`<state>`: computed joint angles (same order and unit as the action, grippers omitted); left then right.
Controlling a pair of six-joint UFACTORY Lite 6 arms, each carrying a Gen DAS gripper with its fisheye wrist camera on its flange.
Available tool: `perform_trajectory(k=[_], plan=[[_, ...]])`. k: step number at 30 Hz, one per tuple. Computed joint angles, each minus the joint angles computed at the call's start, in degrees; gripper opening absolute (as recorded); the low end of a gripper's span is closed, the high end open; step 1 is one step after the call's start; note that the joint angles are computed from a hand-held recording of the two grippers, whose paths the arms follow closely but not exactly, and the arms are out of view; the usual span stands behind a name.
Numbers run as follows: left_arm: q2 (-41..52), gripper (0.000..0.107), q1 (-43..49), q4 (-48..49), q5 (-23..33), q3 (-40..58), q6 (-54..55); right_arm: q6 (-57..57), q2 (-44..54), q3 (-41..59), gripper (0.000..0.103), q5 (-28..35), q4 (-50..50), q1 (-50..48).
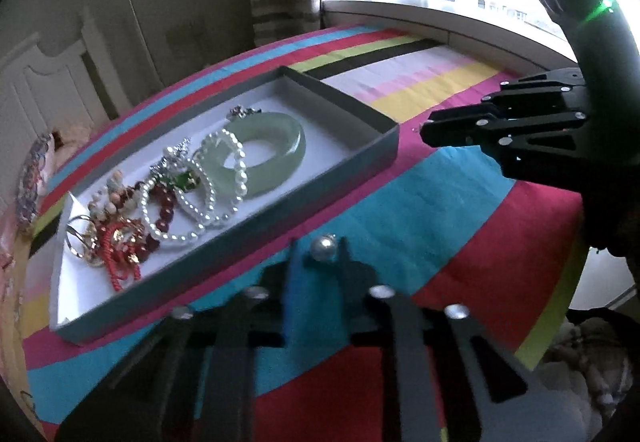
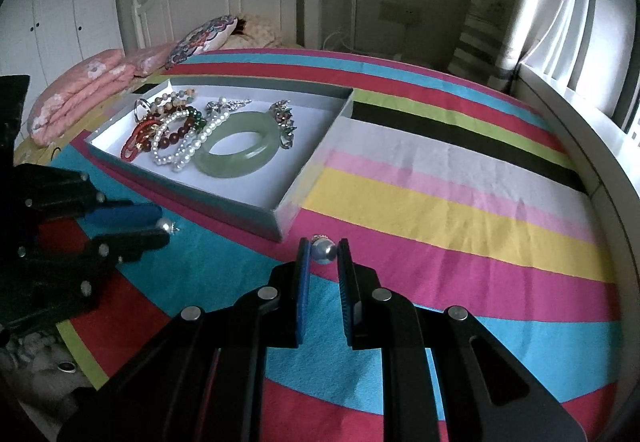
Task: Organize jewelry
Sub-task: 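Carry the pearl earring over the tray with the right gripper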
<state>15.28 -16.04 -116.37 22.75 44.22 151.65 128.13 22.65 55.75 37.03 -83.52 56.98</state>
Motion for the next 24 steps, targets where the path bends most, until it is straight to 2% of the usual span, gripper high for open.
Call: perform_trajectory(k=[6,19,21,24], plan=[[-1.46,0.012,-0.01,-5.36,1.50,-2.57,6.82,0.00,0.00,-0.07,0.015,0.22,0.01,0.07],[-5.17,0.012,2.17,-6.91,4.76,-5.67,7.58,2.77,-1.18,-0.78,0.015,3.98,-1.27,2.38],[-6.30,0.012,2.63,-5.31,5.05,-5.58,5.26,4.07,-1.82,-0.51,0.015,4.56,-3.08,3.22],[-7.87,0.012,3.75,-2.09,5.83,-4.83,0.87,0.10,-0.96,2.53,0.015,6.23,-1.71,4.40]])
